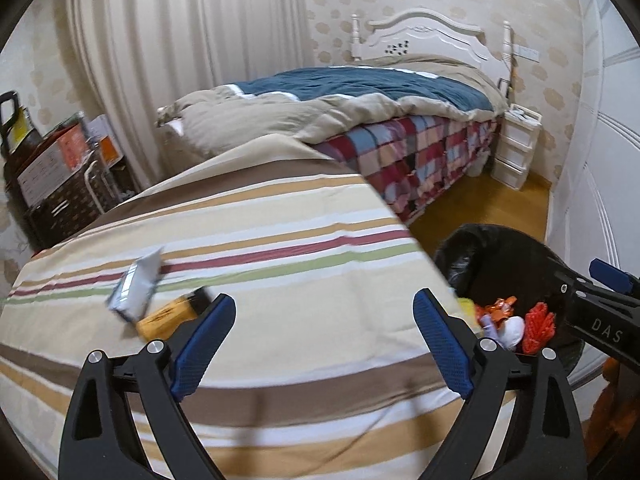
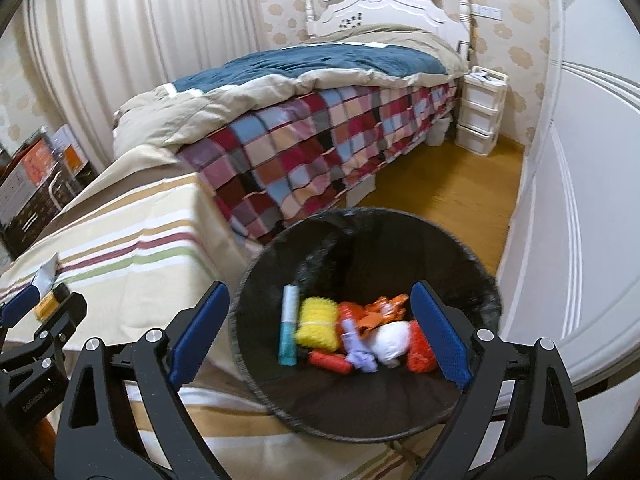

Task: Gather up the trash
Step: 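Return right tool to the bed and grasp the yellow-black bottle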

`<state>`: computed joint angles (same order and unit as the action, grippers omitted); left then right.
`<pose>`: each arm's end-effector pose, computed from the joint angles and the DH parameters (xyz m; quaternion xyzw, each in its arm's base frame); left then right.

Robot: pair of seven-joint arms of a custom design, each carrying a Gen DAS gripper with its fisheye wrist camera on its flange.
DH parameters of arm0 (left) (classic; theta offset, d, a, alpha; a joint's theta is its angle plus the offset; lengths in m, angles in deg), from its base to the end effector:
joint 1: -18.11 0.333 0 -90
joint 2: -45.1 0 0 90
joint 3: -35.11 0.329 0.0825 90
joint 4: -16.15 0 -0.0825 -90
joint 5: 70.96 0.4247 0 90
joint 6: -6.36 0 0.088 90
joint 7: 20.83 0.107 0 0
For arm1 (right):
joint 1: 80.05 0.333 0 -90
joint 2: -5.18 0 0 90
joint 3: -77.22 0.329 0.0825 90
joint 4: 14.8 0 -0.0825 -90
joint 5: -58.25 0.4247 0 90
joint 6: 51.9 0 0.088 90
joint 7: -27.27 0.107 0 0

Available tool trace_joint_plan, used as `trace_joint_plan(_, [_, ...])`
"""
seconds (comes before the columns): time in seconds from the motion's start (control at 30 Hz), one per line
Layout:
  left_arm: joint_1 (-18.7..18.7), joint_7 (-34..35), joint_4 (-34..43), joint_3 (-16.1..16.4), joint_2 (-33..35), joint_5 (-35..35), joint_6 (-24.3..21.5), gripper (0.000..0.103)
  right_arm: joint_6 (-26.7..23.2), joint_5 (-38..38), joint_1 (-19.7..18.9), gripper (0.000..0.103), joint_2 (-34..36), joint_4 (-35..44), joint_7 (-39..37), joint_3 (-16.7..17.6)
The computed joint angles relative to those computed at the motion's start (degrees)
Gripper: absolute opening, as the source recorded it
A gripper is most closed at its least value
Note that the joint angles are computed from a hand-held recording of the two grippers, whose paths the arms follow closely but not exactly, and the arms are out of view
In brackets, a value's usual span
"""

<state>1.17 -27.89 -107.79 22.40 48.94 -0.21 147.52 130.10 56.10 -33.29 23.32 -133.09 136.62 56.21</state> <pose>0.5215 -0.2973 0.3773 -0.7179 0.5557 -0.2219 0.3557 0.5957 0.3082 0.3697 -0.7142 0.5751 -0.2016 0.3443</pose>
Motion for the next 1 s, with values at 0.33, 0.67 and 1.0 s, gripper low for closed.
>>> trace_joint_plan(0.33, [3.6,-4.1,-14.3,-1.3,-12.8,-3.4,-3.9,0.090,-2.3,0.5,-4.9,0.090,0.1,2.2,-4.6,12.5])
trace_joint_plan(0.67, [8.7,-3.5,-28.1,-2.0,-25.7,-11.7,-6.0,0.090,-7.8,2.7,-6.3,0.090,5.3,10.3,-9.7,22.6])
trace_joint_plan(1.0, [12.5,-2.9,-35.0,-2.8,-33.7,-14.9,-4.1,0.090,-11.8,0.9,-0.4,0.090,11.4,20.4,-2.7,20.1])
